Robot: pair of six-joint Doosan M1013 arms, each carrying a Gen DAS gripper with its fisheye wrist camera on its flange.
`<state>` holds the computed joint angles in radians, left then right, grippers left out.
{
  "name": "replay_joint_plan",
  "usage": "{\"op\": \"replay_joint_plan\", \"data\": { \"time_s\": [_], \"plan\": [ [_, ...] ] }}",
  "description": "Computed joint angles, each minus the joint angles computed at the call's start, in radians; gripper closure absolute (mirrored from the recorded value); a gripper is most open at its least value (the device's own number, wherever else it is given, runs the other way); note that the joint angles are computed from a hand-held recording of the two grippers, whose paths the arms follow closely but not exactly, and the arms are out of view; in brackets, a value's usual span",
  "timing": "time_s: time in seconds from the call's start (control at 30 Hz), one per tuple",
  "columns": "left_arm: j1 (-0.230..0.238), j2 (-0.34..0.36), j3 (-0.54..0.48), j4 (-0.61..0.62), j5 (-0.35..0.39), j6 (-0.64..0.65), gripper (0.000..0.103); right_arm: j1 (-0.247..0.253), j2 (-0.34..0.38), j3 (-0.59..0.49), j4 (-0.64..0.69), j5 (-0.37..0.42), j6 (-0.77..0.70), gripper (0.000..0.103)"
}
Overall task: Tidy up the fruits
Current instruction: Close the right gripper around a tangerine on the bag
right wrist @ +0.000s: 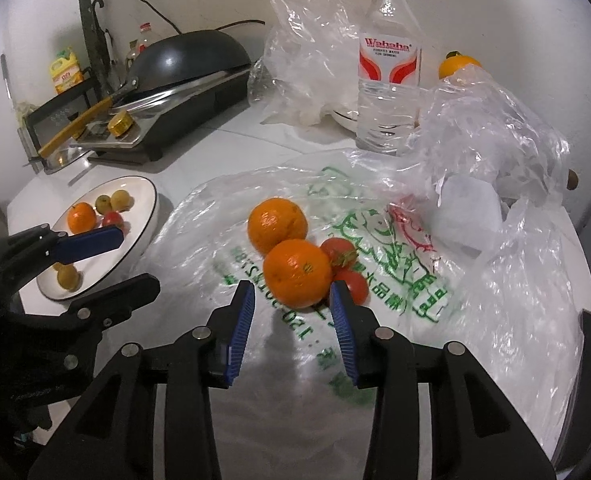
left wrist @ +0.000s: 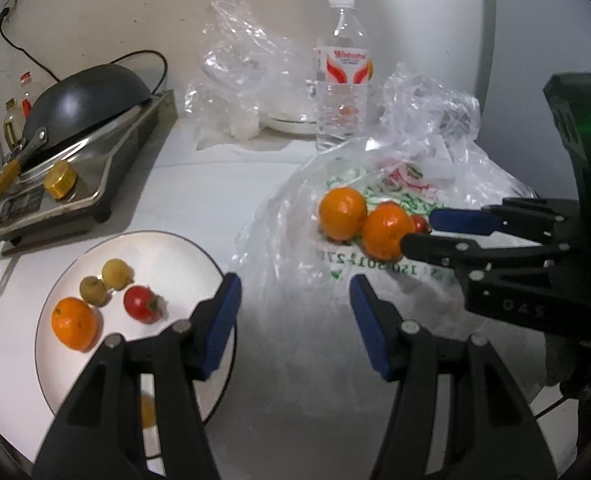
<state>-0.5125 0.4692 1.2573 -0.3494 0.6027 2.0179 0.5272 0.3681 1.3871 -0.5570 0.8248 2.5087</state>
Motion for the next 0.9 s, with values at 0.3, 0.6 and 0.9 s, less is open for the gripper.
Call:
{"op": "replay_joint_plan", "data": {
  "time_s": [0.3, 0.6, 0.9],
  "plan": [
    [0.003, 0.024, -0.036, -0.023, 0.011, -0.002, 0.045, -0.015, 0.034, -0.043, 0.033, 0.036, -0.068, 0.052],
    [0.003, 0.030, -0.041, -0.011, 0.002, -0.003, 0.045, -0.014, 0.068, -0.085, 0.023, 0.063, -0.123, 0.050],
    [0.006, 0.029, -0.038, -0.028, 0.003, 0.010, 0.045, -0.004, 0.091, -0.105, -0.012, 0.098, -0.169, 0.056]
  ]
}}
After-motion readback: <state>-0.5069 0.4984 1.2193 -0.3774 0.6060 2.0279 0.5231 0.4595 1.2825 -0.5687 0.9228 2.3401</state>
